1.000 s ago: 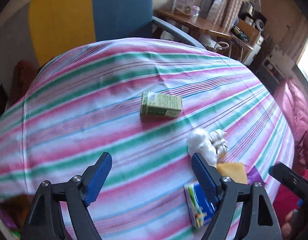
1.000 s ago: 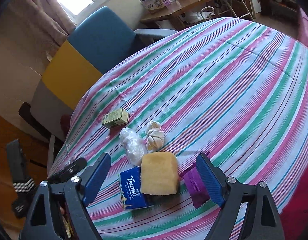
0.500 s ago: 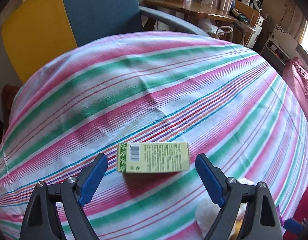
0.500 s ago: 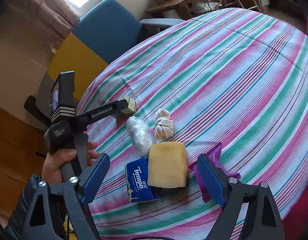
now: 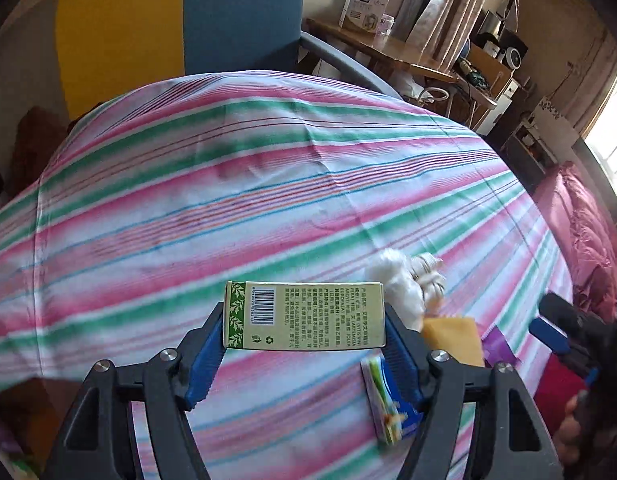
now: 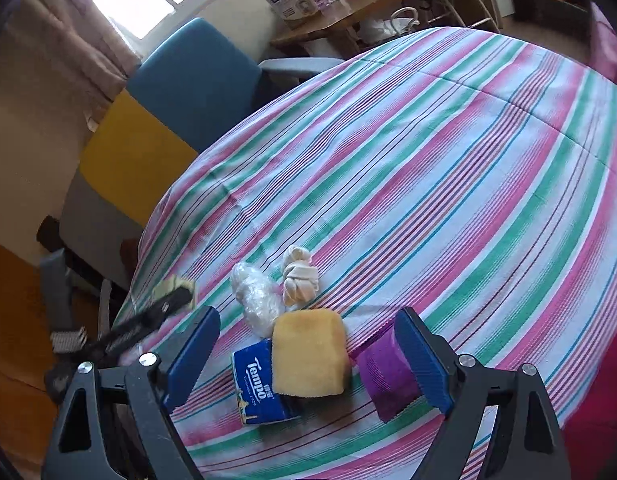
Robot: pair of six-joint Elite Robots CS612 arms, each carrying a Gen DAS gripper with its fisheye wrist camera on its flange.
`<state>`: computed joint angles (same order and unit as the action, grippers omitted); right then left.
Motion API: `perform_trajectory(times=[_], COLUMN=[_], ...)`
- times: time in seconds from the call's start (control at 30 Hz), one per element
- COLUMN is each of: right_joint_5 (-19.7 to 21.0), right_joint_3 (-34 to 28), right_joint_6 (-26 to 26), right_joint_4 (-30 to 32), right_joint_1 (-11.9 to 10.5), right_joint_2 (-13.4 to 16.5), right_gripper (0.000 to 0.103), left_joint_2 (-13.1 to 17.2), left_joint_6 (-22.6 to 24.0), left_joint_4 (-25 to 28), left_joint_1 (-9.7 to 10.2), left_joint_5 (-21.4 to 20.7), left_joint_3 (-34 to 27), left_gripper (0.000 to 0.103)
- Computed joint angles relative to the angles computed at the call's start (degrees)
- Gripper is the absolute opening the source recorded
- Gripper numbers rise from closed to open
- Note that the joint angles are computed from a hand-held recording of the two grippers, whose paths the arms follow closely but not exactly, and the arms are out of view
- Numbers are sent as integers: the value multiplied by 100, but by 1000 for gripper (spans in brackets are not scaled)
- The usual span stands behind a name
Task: Organize objects
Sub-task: 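Move the left tool to the pile and grasp the green-white box, then carry the green-white box into the tray with left tool while right tool grasps purple packet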
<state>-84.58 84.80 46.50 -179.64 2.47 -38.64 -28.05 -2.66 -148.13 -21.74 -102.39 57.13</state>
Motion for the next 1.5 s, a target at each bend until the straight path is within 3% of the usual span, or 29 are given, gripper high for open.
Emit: perform_trajectory(times=[0.23,0.43,0.5,0.67,0.9,1.13,1.23,1.27,1.4,1.5], right_joint_5=[-480,-611,-567,-819,-813,-1482,-1534,-1571,-1697,-1574], right_joint_3=[121,-88,-140,-208,-475,-935,-973,-970,-789,-707], right_joint_6=[419,114,-16,-350,-1160,-2641,-2684,-2647,-2557,-2442], right_joint_4=[71,1095,1361,1678,2462,3862,3906,3913,3558,3469], right_joint_1=[-48,-11,-3,79,157,334,335,336,340,292], right_joint_2=[-77,-62,-50,-56,-53,27,127,157,103,71], right_gripper=[89,84,74,60,58,60,57,50,49,49], left_joint_2=[-919,-1308,-1385,-1575,-1754,-1807,-1832,-1852,-1928,-1966], left_joint_6=[-143,-382,-421,-599,-790,-1185,-1369,-1400,-1684,-2017], left_joint_4=[-1310,-1827,-1929,-2202,-2466,-2831,-3060,-3117,-3409,-3621], left_joint_1=[110,223,257,356,554,755,831,859,997,1124], left_joint_5=[-88,-84,-62,-49,-206,-326,-303,-269,-97,119], left_joint_3=[1747,2565,2740,3163,3619,3917,4048,4097,4317,4475], left_gripper=[73,73,73,73,73,73,73,73,73,73])
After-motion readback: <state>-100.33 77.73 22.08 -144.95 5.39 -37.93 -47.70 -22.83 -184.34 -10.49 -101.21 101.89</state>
